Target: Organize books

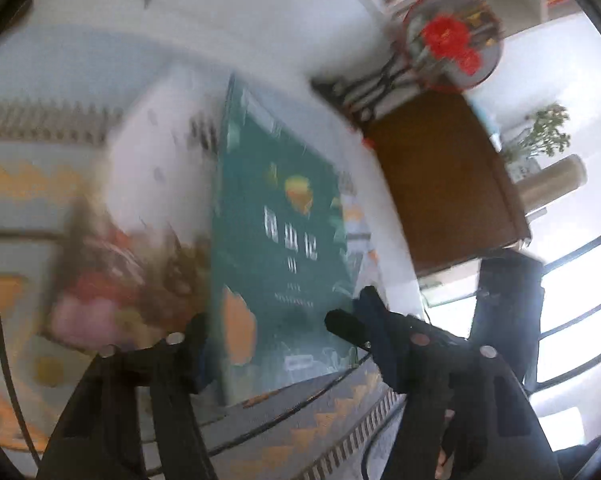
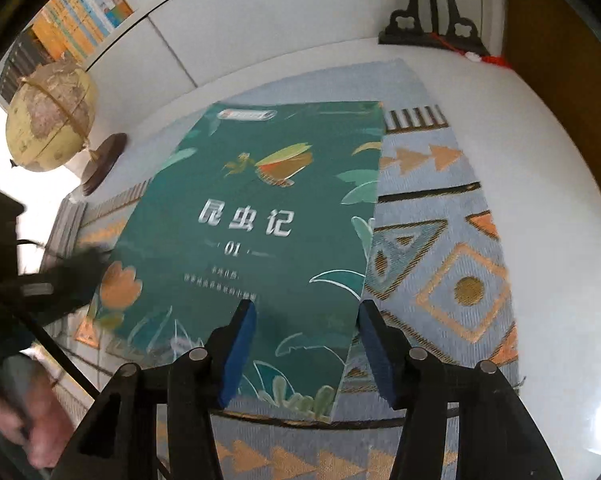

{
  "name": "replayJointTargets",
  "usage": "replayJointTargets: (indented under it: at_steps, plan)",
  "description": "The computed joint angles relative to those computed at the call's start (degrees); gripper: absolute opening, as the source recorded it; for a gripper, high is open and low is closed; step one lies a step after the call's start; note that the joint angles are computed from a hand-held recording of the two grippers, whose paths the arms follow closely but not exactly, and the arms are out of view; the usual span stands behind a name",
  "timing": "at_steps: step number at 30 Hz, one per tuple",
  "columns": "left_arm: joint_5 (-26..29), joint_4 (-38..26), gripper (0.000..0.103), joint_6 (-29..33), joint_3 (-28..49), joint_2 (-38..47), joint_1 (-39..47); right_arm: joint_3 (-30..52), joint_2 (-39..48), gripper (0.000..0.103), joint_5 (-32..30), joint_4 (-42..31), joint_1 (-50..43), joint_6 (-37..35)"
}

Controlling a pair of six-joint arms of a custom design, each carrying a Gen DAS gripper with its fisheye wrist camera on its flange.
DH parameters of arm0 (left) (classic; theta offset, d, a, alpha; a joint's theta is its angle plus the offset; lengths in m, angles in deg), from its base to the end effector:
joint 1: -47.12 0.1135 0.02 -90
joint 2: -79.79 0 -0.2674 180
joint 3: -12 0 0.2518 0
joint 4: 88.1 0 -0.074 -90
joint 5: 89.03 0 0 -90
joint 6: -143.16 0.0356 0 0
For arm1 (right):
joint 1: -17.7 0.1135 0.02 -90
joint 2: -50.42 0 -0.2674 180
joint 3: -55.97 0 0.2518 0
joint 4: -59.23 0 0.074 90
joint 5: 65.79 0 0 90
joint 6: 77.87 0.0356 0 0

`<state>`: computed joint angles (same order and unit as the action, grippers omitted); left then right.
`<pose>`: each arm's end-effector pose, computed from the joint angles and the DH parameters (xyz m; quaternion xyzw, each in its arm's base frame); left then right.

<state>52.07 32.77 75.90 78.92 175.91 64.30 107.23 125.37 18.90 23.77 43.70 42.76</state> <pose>0.2672 0.0536 0.1602 0.0500 0.9007 -0.4009 0.1596 0.2118 0.1070 0.1766 0.0266 0.9627 0.1653 0.2127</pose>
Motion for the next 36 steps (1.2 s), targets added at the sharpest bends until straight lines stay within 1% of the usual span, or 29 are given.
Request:
replayJointTargets:
  at_steps: [1,2,3,4,5,6,7,8,9,10,12,15,17,18,20,21,22,23,24,25,26,27,28,30,31,32,34,36]
  plan:
    - [-0.62,1.83,0.045,-0.73,-1.72,-0.71,-1.22,-0.12,-0.11,0.052,-0.96,0.1,-0.01,0.14]
    - [-1.16,2.4,0.041,-0.68,-2.82,-1.45,-1.88,-0.17,-0.19,0.052,-0.95,0.02,0.19,0.28]
    - [-1.51,3.72,0.029,-1.5,-4.28,-2.29,-3.17,-0.17,-0.28,0.052,-0.86,-0.09,0.33,0.34]
    - [-1.85,4.01,0.021,-1.94,-4.77,-2.53,-3.79,-0.36,-0.57,0.052,-1.44,-0.03,0.2,0.68]
    - [-2.06,4.44,0.014,-2.09,-5.3,-3.14,-3.95,-0.64,-1.02,0.052,-2.3,0.05,-0.2,1.12]
    - [-1.79,4.84,0.011,-2.25,-5.61,-3.53,-3.93,-0.85,-1.45,0.053,-4.3,-0.04,-1.45,1.45]
    - [-0.24,4.34,0.009,-2.1,-5.8,-3.96,-3.03,-1.4,-2.16,0.054,-7.2,0.13,-3.06,1.96]
    - [2.07,2.37,0.009,-0.97,-5.01,-3.04,-1.72,-2.18,-3.17,0.056,-10.32,0.43,-4.62,2.82]
    - [4.23,-0.83,0.008,0.34,-3.48,-1.56,-0.32,-2.43,-3.79,0.056,-13.12,0.21,-6.17,3.07]
    - [6.05,-3.66,0.008,1.83,-2.2,-0.26,0.84,-3.5,-4.8,0.059,-16.57,0.73,-7.71,3.61]
    - [8.68,-9.0,0.008,4.62,0.23,1.67,2.58,-6.84,-8.24,0.06,-23.05,2.63,-10.77,5.68]
    - [12.71,-17.31,0.008,9.51,3.31,5.03,4.84,-12.3,-14.69,0.069,-29.33,5.18,-14.68,10.21]
    - [13.5,-18.45,0.009,10.0,3.22,5.05,5.17,-15.38,-15.81,0.07,-33.9,10.11,-16.93,14.29]
    - [13.32,-18.36,0.009,10.0,2.88,4.69,5.13,-16.05,-15.18,0.07,-34.89,12.39,-17.31,16.05]
    - [13.01,-17.42,0.008,8.7,1.71,3.67,4.59,-17.03,-13.89,0.07,-34.75,17.22,-16.44,19.78]
    - [12.56,-17.03,0.008,8.36,0.9,2.97,4.67,-17.33,-13.93,0.069,-34.42,18.18,-16.14,21.01]
    - [11.95,-17.62,0.009,8.98,0.41,2.63,5.0,-18.23,-13.9,0.064,-33.49,21.31,-15.13,23.72]
    - [11.33,-17.76,0.009,9.49,-0.39,2.05,5.64,-19.2,-14.35,0.053,-33.18,24.26,-14.53,25.71]
    - [10.74,-17.61,0.009,9.66,-1.12,1.64,6.08,-18.3,-13.99,0.049,-31.14,23.59,-13.33,26.03]
    - [10.0,-17.96,0.01,10.03,-1.69,1.27,6.7,-17.42,-14.38,0.032,-29.13,21.16,-12.35,25.02]
    - [8.87,-20.08,0.011,12.53,-1.73,1.4,7.97,-16.5,-14.45,0.023,-27.95,19.0,-11.88,23.55]
    - [7.72,-21.26,0.017,14.13,-1.94,1.38,9.0,-17.31,-15.81,0.019,-29.6,18.82,-12.74,22.83]
    - [5.29,-20.84,0.022,13.76,-2.97,-0.1,9.98,-17.9,-17.18,0.017,-30.19,18.26,-12.88,22.74]
    - [1.96,-20.73,0.024,14.96,-4.18,-1.99,11.82,-17.35,-19.68,0.015,-27.51,14.28,-10.99,20.75]
    - [0.81,-20.66,0.027,15.07,-4.72,-2.65,12.87,-16.49,-21.13,0.014,-25.87,10.75,-9.83,18.7]
    - [0.1,-20.58,0.027,14.9,-5.08,-2.99,13.77,-16.12,-22.63,0.014,-24.72,8.27,-8.87,17.71]
    - [-0.35,-20.04,0.027,15.28,-6.19,-3.75,15.57,-16.18,-25.1,0.014,-23.77,5.6,-7.56,17.37]
    - [-1.55,-16.79,0.027,13.17,-7.94,-6.1,15.1,-15.79,-26.56,0.014,-21.41,3.55,-5.13,17.08]
